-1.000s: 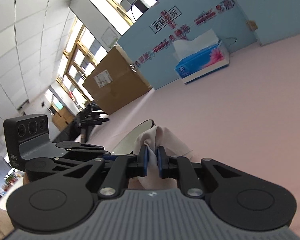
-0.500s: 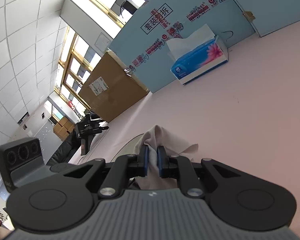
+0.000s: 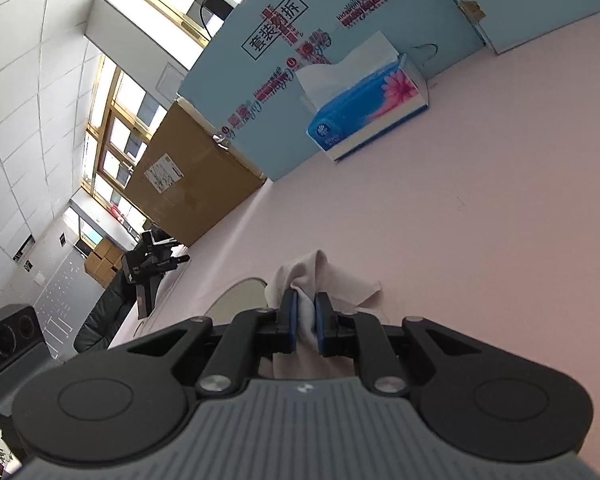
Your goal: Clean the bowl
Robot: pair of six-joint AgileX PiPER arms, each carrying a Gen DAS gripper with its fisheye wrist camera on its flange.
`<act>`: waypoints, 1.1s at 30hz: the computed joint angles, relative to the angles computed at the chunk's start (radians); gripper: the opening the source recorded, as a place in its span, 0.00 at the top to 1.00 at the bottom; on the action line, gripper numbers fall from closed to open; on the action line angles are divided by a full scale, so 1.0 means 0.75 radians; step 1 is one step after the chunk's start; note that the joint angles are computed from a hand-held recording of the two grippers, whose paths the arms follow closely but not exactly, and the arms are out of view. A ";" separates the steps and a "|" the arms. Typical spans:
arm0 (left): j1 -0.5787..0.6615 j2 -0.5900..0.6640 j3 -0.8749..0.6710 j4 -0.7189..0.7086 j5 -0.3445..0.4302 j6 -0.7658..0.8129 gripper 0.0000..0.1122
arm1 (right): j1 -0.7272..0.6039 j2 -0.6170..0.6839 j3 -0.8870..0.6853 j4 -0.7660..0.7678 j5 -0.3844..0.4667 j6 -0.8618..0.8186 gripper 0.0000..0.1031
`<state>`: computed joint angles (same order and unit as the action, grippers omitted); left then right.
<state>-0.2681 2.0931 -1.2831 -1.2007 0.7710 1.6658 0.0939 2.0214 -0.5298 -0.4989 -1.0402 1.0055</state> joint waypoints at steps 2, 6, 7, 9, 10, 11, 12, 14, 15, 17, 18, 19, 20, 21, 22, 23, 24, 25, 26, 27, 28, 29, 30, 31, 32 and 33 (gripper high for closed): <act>-0.016 -0.007 0.006 0.007 -0.031 0.001 0.86 | 0.008 -0.011 0.039 0.011 -0.026 -0.022 0.87; -0.049 -0.015 0.017 0.007 -0.089 0.009 0.85 | 0.017 -0.020 0.102 0.014 -0.075 -0.050 0.87; -0.055 -0.016 0.016 0.004 -0.093 0.011 0.85 | 0.027 -0.026 0.107 0.019 -0.072 -0.053 0.87; -0.063 -0.013 0.010 0.007 -0.102 0.006 0.85 | 0.046 -0.038 0.121 0.022 -0.071 -0.071 0.87; -0.069 -0.008 0.000 0.016 -0.109 -0.005 0.85 | 0.052 -0.044 0.130 0.018 -0.073 -0.087 0.87; -0.073 -0.001 -0.012 0.026 -0.110 -0.019 0.85 | 0.072 -0.061 0.133 0.033 -0.057 -0.108 0.87; -0.073 0.007 -0.027 0.039 -0.101 -0.035 0.84 | 0.095 -0.080 0.144 0.066 -0.045 -0.141 0.87; -0.074 0.017 -0.045 0.053 -0.093 -0.053 0.82 | 0.117 -0.096 0.154 0.110 -0.036 -0.169 0.87; -0.075 0.020 -0.051 0.057 -0.093 -0.058 0.83 | 0.106 -0.089 0.157 0.102 -0.054 -0.159 0.87; -0.078 0.023 -0.057 0.060 -0.095 -0.060 0.83 | 0.092 -0.071 0.159 0.092 -0.081 -0.144 0.87; -0.078 0.024 -0.057 0.062 -0.095 -0.060 0.85 | 0.089 -0.060 0.159 0.092 -0.093 -0.139 0.87; -0.077 0.023 -0.057 0.065 -0.093 -0.062 0.86 | 0.088 -0.049 0.156 0.092 -0.104 -0.132 0.87; -0.076 0.021 -0.056 0.067 -0.092 -0.064 0.86 | 0.086 -0.040 0.151 0.087 -0.112 -0.121 0.87; -0.075 0.015 -0.049 0.072 -0.092 -0.062 0.87 | 0.083 -0.031 0.146 0.082 -0.121 -0.109 0.87; -0.075 0.000 -0.030 0.080 -0.100 -0.057 0.88 | 0.083 -0.024 0.140 0.080 -0.124 -0.101 0.87; -0.076 -0.018 -0.006 0.086 -0.112 -0.049 0.89 | 0.084 -0.022 0.137 0.082 -0.123 -0.099 0.87; -0.075 -0.033 0.014 0.086 -0.121 -0.034 0.90 | 0.085 -0.022 0.134 0.085 -0.121 -0.093 0.87; -0.071 -0.043 0.028 0.087 -0.123 -0.024 0.90 | 0.086 -0.020 0.129 0.088 -0.120 -0.088 0.87; -0.063 -0.049 0.034 0.088 -0.114 -0.020 0.90 | 0.085 -0.019 0.126 0.088 -0.119 -0.084 0.87; -0.055 -0.054 0.040 0.090 -0.106 -0.016 0.90 | 0.084 -0.019 0.122 0.086 -0.119 -0.081 0.87; -0.048 -0.059 0.046 0.090 -0.099 -0.011 0.89 | 0.082 -0.019 0.119 0.084 -0.120 -0.077 0.87; -0.044 -0.063 0.052 0.086 -0.096 -0.003 0.89 | 0.080 -0.018 0.116 0.082 -0.121 -0.073 0.87; -0.041 -0.067 0.059 0.081 -0.096 0.007 0.89 | 0.081 -0.020 0.107 0.083 -0.111 -0.070 0.87; -0.038 -0.072 0.066 0.075 -0.095 0.019 0.90 | 0.083 -0.023 0.097 0.087 -0.096 -0.066 0.87; -0.034 -0.076 0.073 0.068 -0.093 0.030 0.90 | 0.083 -0.024 0.091 0.088 -0.087 -0.064 0.87; -0.030 -0.081 0.080 0.061 -0.092 0.043 0.90 | 0.081 -0.026 0.077 0.085 -0.070 -0.056 0.87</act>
<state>-0.2909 2.0322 -1.2229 -1.1547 0.7018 1.6981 0.1545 2.0021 -0.4723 -0.4349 -1.0929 0.9636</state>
